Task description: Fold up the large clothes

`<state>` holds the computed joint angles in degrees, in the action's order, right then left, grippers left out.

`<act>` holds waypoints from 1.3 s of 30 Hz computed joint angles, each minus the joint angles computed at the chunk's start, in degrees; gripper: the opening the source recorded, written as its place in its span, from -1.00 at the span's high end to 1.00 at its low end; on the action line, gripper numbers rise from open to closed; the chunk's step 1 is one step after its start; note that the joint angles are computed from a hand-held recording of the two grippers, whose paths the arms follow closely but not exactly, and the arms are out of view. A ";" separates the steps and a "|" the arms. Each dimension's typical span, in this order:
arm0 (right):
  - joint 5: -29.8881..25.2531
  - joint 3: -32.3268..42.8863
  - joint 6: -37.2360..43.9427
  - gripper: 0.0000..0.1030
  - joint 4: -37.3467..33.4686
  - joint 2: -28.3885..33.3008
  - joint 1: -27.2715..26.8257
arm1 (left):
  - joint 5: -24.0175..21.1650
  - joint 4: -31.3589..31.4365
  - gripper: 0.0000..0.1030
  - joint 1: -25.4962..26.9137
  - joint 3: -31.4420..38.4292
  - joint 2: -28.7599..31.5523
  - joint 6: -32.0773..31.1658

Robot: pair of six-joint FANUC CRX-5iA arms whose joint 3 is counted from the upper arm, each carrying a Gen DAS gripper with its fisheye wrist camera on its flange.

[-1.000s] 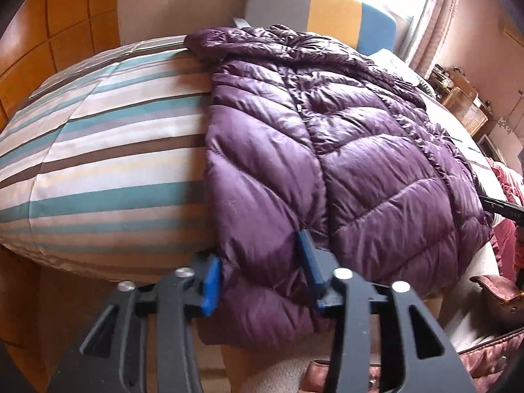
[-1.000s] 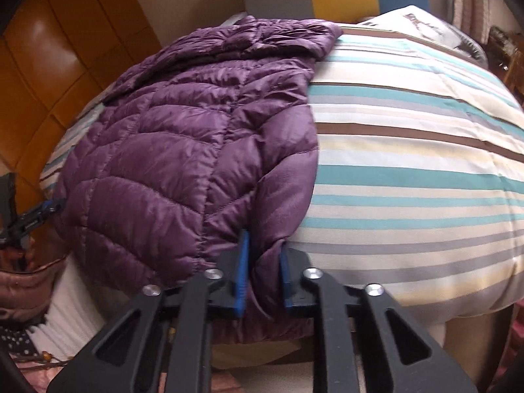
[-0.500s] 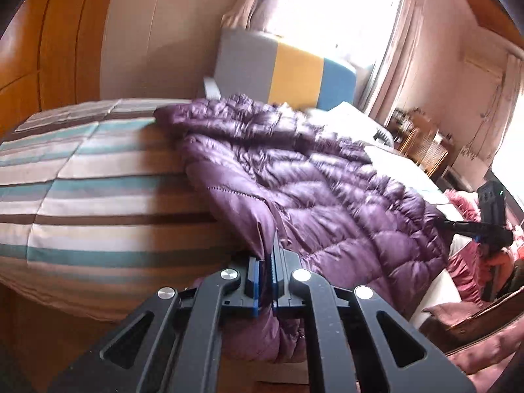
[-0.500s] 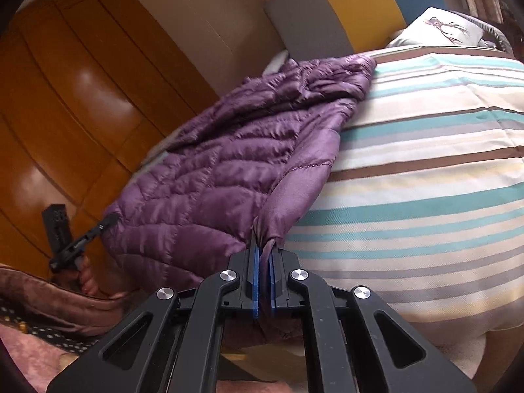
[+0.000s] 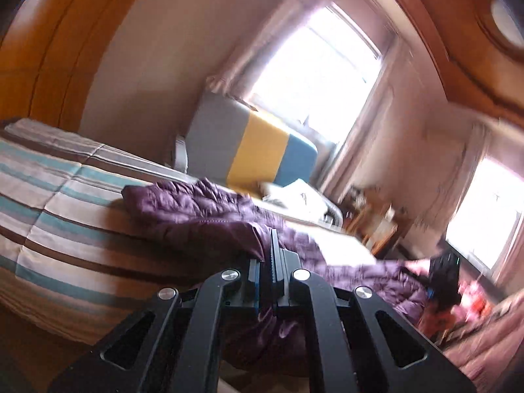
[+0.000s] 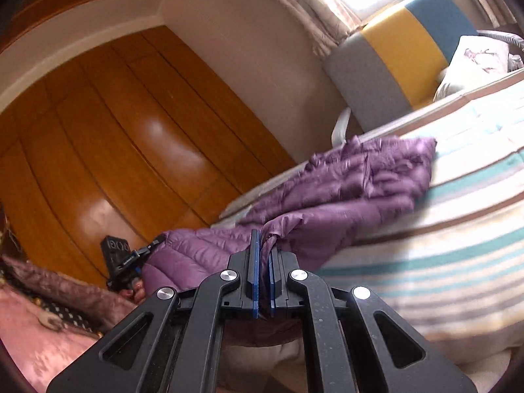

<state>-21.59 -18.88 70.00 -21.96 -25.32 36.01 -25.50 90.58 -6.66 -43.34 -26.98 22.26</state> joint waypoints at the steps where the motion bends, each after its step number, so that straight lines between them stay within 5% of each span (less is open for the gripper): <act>1: 0.74 0.21 -1.52 0.92 1.92 0.75 0.06 | -0.14 0.01 0.92 0.83 0.73 0.98 0.77; 8: 1.03 6.36 -8.54 0.92 7.57 10.13 -3.65 | -2.83 -16.08 0.90 7.22 10.14 11.09 16.62; 17: -0.73 13.67 -15.45 0.92 13.01 20.00 -6.38 | -0.71 -36.61 0.90 7.31 22.51 21.89 33.21; 31: -5.83 23.01 -23.33 0.92 19.10 32.73 -9.44 | -7.24 -58.33 0.90 7.83 42.41 38.06 53.85; 39: -7.17 27.04 -27.70 0.92 21.50 38.69 -10.15 | -10.04 -64.69 0.85 7.42 49.55 44.00 62.48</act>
